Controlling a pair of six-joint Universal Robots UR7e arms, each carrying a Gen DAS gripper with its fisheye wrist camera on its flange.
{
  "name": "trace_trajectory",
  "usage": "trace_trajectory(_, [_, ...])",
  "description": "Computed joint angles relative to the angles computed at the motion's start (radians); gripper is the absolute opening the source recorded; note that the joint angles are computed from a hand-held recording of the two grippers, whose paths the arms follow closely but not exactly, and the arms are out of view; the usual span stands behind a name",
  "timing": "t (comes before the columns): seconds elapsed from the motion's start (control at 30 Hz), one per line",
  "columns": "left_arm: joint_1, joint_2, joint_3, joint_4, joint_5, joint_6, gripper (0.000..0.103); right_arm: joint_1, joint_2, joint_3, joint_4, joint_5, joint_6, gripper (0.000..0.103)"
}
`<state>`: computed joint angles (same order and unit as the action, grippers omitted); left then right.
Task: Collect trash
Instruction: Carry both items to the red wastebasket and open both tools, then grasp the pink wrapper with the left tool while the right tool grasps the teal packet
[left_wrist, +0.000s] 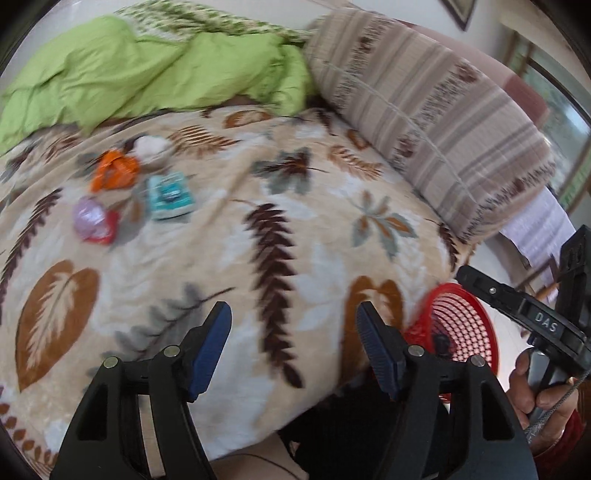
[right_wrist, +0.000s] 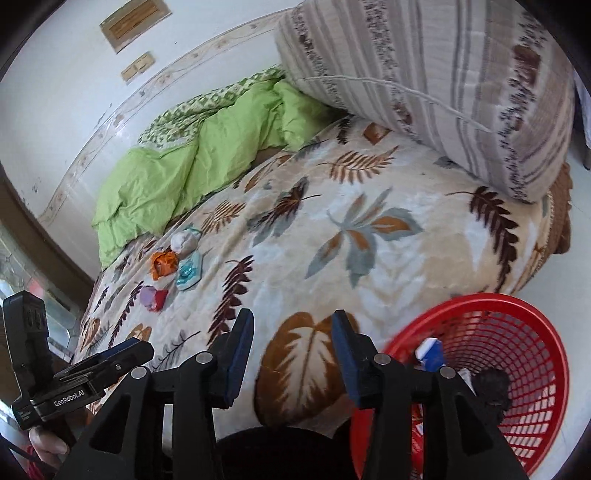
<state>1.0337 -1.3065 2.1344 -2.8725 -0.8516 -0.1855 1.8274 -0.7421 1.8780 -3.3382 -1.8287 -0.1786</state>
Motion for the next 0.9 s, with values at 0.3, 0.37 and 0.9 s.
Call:
trace_trajectory(0.3, [0.145, -0.081, -0.055, 0.014, 0.110, -0.062, 0.069, 0.087, 0.189, -0.241, 0.197, 0.022, -0.046, 0.049])
trace_trajectory(0.37, [0.185, -0.064, -0.103, 0.019, 0.125, -0.059, 0.069, 0.102, 0.230, -0.300, 0.229, 0.009, -0.059, 0.049])
trace_trajectory(0.9, [0.367, 0.153, -0.378, -0.044, 0.081, 0.032, 0.034, 0.117, 0.445, -0.659, 0.447, -0.009, -0.017, 0.061])
